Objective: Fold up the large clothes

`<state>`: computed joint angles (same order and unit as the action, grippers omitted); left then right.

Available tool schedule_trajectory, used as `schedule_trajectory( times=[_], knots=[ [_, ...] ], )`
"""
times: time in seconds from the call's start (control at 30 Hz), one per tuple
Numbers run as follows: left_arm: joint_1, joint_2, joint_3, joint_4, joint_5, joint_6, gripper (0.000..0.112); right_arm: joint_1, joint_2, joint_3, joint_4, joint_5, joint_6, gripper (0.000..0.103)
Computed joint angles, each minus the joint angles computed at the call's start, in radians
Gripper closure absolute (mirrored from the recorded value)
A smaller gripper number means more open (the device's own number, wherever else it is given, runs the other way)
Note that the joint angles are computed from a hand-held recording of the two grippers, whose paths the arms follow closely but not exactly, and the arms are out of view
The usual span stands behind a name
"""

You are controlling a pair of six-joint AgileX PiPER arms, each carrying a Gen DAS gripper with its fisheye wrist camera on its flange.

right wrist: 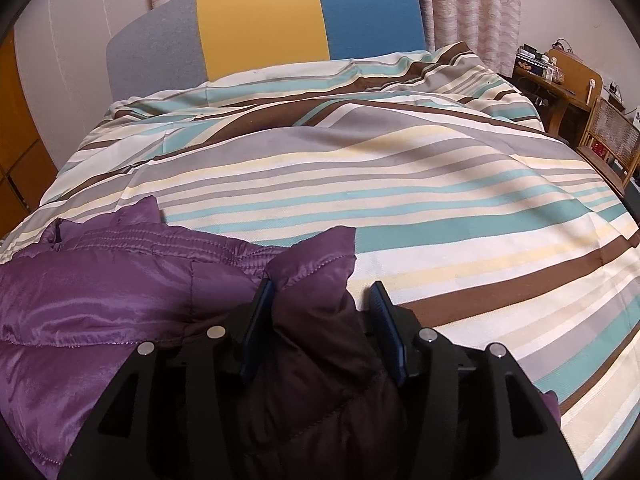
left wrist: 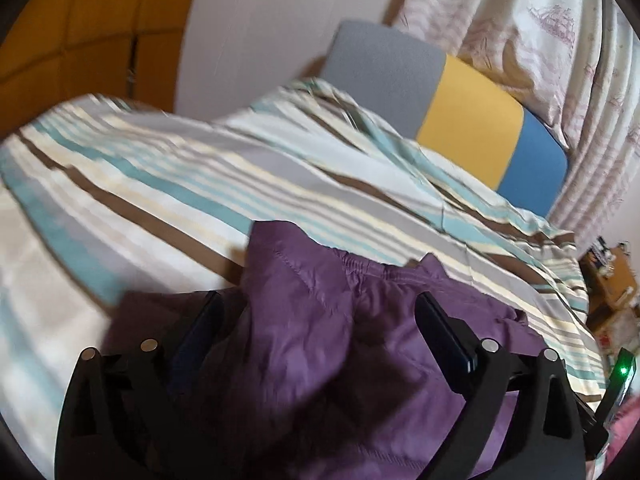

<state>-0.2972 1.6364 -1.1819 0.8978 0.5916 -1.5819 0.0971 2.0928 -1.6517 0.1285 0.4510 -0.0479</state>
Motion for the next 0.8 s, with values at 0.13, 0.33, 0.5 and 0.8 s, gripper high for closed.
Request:
schedule_trajectory(
  times=[0.13, 0.33, 0.5, 0.8],
  knots=[
    [-0.137, -0.045, -0.017, 0.13, 0.112, -0.144, 0.017, 0.001, -0.002, 0.003, -0.011, -0.003, 0.013, 0.051],
    [-0.167, 0.152, -0.249, 0.022, 0.133, 0.115, 0.017, 0.002, -0.003, 0.002, -0.016, -0.002, 0.018, 0.05],
    [-0.103, 0.246, -0.206, -0.046, -0.016, 0.14, 0.016, -0.003, -0.009, 0.013, 0.019, -0.012, -0.011, 0.045],
    [-0.101, 0.268, -0.206, -0.032, -0.041, 0.133, 0.013, -0.002, -0.046, 0.073, 0.02, -0.073, -0.006, 0.037]
  ],
)
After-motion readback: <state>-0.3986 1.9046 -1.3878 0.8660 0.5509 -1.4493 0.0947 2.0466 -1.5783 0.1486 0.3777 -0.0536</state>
